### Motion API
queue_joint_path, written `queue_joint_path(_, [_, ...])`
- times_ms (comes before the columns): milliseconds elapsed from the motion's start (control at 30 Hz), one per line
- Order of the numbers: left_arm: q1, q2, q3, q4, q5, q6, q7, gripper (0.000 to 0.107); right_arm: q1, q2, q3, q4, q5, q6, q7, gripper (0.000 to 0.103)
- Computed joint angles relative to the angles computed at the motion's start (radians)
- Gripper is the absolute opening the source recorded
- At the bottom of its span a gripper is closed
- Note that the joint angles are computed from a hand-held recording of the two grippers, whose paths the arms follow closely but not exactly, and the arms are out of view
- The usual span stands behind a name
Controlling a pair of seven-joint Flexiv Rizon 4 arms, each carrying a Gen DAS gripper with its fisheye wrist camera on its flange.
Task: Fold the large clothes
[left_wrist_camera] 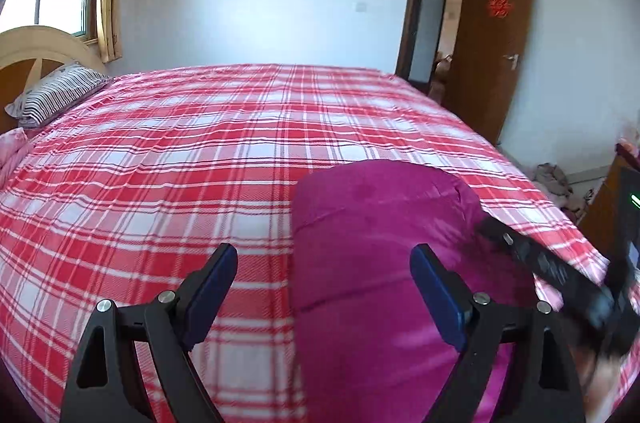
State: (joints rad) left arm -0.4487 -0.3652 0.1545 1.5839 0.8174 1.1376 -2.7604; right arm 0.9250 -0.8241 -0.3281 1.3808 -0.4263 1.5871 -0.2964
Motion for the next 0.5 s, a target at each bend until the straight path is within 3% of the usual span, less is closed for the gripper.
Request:
queue_joint_path(100, [-0.001,-0.063,-0.013,-0.080,-0.030,-0.054,0.045,0.088,0.077,0.011,-0.121,0.046,-0.013,-0.017,0.044,0.070])
queue_joint_path(167, [-0.024,-0.109,-0.010,-0.148,-0.043,-0.166,0.103,0.089,0.089,0.015,-0.142,0.058,-0.033,-0.053,0.054,0.071])
queue_joint_path(267, [-0.002,-0.151,-0.025,-0.170,-0.108,-0.195,0.181,0.089,0.058,0.008,-0.108,0.052,-0.062,-0.063,0.068,0.071])
queue_joint_path(433, [-0.011,-0.173,-0.001,-0.164,-0.143,-0.173,0.197,0.089,0.020,-0.008,-0.064,0.045,-0.073,-0.051,0.084,0.072])
queue_joint_path(500, [-0.016,-0.181,0.006,-0.168,-0.152,-0.174,0.203,0.090,-0.016,-0.018,-0.010,0.027,-0.070,-0.059,0.069,0.072])
